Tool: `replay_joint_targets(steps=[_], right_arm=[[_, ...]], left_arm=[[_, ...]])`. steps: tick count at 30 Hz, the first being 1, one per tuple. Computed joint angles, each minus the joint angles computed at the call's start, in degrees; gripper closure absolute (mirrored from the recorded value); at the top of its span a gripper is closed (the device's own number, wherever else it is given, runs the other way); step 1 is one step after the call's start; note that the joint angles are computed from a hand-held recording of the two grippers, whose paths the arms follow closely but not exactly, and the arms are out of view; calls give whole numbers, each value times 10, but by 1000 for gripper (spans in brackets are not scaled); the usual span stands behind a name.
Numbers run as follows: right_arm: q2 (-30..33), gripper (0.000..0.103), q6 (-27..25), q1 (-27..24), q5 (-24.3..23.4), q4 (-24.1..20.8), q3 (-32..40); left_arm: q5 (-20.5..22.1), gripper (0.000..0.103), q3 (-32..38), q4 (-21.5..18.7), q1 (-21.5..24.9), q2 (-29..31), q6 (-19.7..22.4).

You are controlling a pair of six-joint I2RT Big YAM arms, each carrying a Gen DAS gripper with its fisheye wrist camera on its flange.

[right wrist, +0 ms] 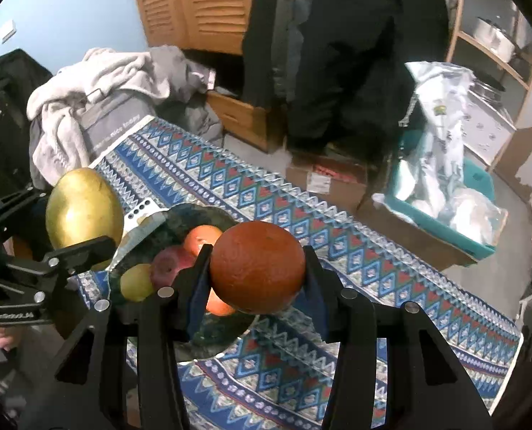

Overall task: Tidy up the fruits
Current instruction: 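Lower the pear over the glass bowl with the left tool while the right tool lowers the tangerine there, then open the left tool to drop the pear into the bowl while the right tool releases the orange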

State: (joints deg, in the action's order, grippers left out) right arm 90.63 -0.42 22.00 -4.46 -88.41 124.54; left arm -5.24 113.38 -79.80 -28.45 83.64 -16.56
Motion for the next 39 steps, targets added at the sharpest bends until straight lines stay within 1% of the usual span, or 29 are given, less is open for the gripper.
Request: replay_joint_targets(steps=[7,10,14,22,27,30,35,37,39], right_arm=[[19,56,2,19,5,-10,0],[24,56,2,24,6,-12,-4],[27,56,0,29,6,-16,-10],[31,56,-2,35,6,-21,-23],[28,56,-2,37,-5,-22,-42],[27,56,-7,42,-4,-24,-52],[25,56,-10,47,-6,-26,-65],[25,56,-11,48,-7,-27,-68],[25,56,-11,50,-11,-27,-72]], left_arm=[[-1,29,-30,-6,36,0,-6],[2,29,-40,-11,48,3,-11],[2,29,-51,-18,58,13,-7],[-8,29,-69,-29,59,33,1],[-9,29,-73,-36,57,44,4],[-5,29,-74,-40,56,48,9],[-8,29,-68,-56,57,60,14],[-6,29,-63,-69,58,67,14],[-4,29,-69,-64,59,65,14]])
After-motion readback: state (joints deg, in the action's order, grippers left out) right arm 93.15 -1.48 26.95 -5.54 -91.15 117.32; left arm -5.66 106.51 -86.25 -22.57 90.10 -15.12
